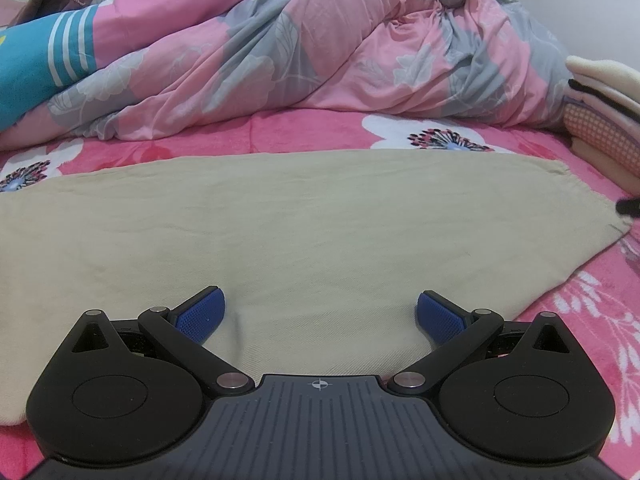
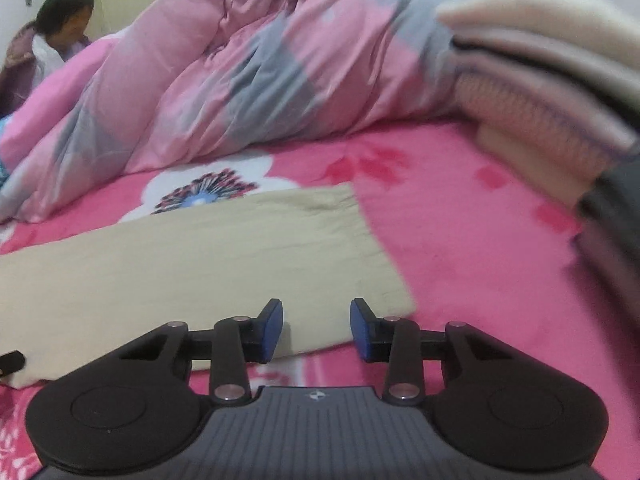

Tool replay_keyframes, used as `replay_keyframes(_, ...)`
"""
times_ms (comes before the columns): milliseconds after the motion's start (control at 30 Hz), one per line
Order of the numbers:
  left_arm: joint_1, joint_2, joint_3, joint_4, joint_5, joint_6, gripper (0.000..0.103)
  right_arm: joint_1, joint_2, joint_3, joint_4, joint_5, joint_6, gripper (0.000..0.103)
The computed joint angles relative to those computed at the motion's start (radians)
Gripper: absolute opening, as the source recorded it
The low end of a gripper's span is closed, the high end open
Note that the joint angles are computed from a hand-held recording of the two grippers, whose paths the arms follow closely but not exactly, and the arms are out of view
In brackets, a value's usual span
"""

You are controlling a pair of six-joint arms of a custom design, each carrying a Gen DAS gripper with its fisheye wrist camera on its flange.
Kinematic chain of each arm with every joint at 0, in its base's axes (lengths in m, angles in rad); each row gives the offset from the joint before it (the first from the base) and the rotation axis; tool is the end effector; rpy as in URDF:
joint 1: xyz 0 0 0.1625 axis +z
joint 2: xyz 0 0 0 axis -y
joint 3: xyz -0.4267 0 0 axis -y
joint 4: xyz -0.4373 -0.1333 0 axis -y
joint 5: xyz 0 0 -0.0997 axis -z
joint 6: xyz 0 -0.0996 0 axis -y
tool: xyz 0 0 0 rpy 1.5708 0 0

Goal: Fold clothes

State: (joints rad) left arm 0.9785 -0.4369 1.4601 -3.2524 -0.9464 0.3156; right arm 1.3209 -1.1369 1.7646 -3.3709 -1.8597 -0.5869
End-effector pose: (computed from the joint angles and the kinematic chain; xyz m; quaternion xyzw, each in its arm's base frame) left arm -0.2557 -0.7230 -0.0332 0.3057 0.8529 -0.3448 0.2455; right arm -0.0616 -0.6655 0.3477 0.0597 -0.8261 0.4515 0.3320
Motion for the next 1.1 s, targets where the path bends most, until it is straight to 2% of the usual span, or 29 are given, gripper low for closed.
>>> replay_keyframes(67, -0.001, 0.0, 0.001, 0.0, 0.0, -0.001, 0.103, 0.014, 0.001, 0.006, -0.003, 0.039, -0.003, 0.04)
replay_keyframes(200, -0.001, 0.0, 0.001, -0.001, 0.001, -0.001, 0.103, 0.051, 0.052, -0.008, 0.014, 0.091, -0.065, 0.04)
replay_keyframes(367, -0.001, 0.0, 0.001, 0.001, 0.001, -0.003, 0.103, 0.087, 0.144, -0.04, 0.017, 0.071, -0.15, 0.04)
replay_keyframes(500, -0.002, 0.0, 0.002, -0.002, 0.003, -0.001, 0.103, 0.081, 0.178, -0.028, -0.05, 0.074, -0.193, 0.042)
replay_keyframes(1100, -0.003, 0.003, 0.001, -0.005, 0.007, 0.005, 0.103, 0.086, 0.198, -0.028, -0.102, 0.057, -0.228, 0.046)
